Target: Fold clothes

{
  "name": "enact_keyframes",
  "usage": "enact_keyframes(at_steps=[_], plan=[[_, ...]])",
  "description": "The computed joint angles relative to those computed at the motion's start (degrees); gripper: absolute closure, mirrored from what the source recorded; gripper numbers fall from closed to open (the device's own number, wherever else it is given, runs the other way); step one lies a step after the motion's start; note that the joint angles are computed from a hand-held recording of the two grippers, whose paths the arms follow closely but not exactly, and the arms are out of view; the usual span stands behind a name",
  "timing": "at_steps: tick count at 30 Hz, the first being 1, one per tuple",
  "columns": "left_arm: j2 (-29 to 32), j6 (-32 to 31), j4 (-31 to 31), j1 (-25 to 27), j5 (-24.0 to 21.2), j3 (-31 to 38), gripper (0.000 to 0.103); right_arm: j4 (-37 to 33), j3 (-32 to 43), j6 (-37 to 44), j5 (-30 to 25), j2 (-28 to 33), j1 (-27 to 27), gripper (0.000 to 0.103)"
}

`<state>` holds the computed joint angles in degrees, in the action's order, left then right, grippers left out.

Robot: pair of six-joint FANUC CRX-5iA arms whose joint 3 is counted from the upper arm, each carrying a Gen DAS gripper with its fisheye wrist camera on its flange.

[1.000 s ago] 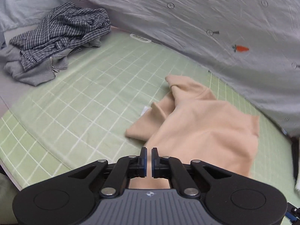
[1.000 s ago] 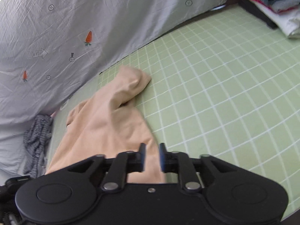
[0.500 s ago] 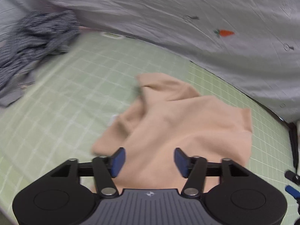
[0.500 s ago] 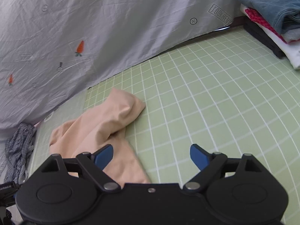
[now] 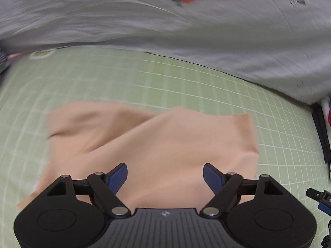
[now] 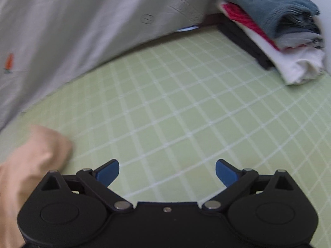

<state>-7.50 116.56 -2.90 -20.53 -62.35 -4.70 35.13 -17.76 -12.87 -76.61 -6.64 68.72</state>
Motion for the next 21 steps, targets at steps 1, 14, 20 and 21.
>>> enact_keyframes(at_steps=[1,14,20,21], plan=[[1.7,-0.7,0.8,-0.4,0.1,1.1,0.022,-0.5,-0.4,-0.3,-0.3,-0.2,-0.5,0.002],[17.2,-9.7,6.1,-6.8,-0.9,11.7,0.018,-2.3,-2.6,-2.8,-1.2,-1.2,-3.9,0.002],[15.0,-7.7,-1.5,-9.1,1.3,10.1,0.062,-2.7,-2.2,-2.1,-1.3,-1.1,-3.6,0.002],[13.7,-8.3,0.1,-8.0,2.9,8.2,0.084,-2.6,-2.1,-2.0,-1.4,-1.1,-3.5,0.002]])
